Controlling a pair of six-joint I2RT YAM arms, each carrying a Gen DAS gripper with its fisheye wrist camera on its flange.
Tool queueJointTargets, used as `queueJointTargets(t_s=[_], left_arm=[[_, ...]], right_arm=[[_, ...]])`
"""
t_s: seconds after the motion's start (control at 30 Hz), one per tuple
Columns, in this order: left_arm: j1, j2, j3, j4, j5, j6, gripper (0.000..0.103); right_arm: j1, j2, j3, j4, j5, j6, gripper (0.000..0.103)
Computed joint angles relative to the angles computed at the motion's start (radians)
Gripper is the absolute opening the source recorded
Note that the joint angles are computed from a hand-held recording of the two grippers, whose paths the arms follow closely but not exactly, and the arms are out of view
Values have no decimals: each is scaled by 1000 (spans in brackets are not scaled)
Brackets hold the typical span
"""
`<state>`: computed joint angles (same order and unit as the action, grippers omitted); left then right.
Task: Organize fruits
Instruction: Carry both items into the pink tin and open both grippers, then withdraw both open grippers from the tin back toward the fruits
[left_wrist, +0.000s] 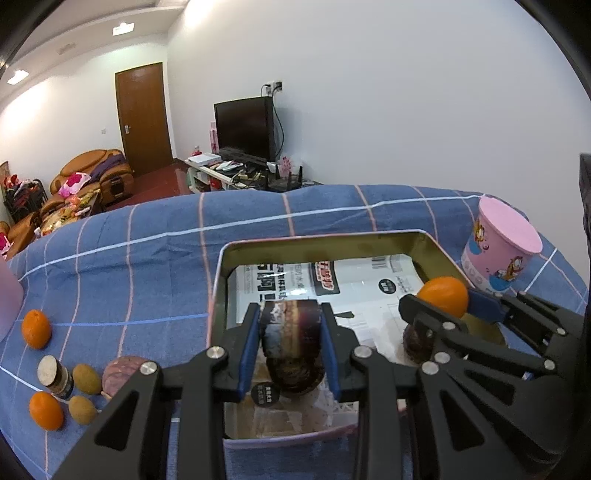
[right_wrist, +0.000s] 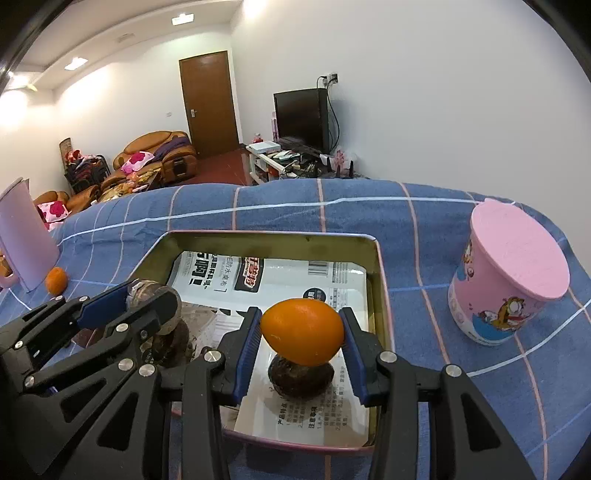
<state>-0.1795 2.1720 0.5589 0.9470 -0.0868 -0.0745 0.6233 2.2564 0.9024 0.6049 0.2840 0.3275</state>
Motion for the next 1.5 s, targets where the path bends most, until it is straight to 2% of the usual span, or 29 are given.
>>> queueJointTargets(t_s=[0.2,0.4,0.5,0.57,0.63,0.7,0.77,0.8,0.87,0.9,0.97,1.03,1.2,1.4,1.5], left_arm=[[5,3,3,3,5,-5,33],[6,0,-5,7,7,-3,33],[5,-8,-10,4,9,-9,33],[-4,-15,-24,27,3,-11,33],[-22,-13,-32,51,-23,0,34],[-43,-3,-31,67,-66,14,41],[-54,0,-33,72,-88,21,60],[-54,-4,-38,78,-89,19,65],[-46,-17,-62,113,-78,10,82],[-43,-25,-79,139,-72,4,86],[-34,-30,-105,180,-72,3,103],[-27,-26,-131,234,-76,4,103],[1,-34,-155,238,-82,13,103],[26,-17,-202,309,-135,49,103],[76,-3,-231,353,-113,69,103]], right_arm=[[-22,-1,-9,6,-65,35,45],[-13,-34,-72,94,-37,43,48],[-16,-63,-135,189,-11,68,56],[-15,-83,-178,252,23,83,68],[-13,-95,-212,303,59,98,71],[-21,-105,-226,318,57,109,71],[-26,-106,-222,302,52,122,71],[-30,-108,-221,296,47,123,71],[-33,-109,-218,286,38,125,71],[-34,-109,-218,286,35,125,71],[-30,-107,-213,285,44,128,71],[-27,-106,-217,294,46,130,71],[-17,-88,-228,337,68,150,71],[41,-46,-233,407,166,121,71],[83,-33,-216,402,233,75,71]])
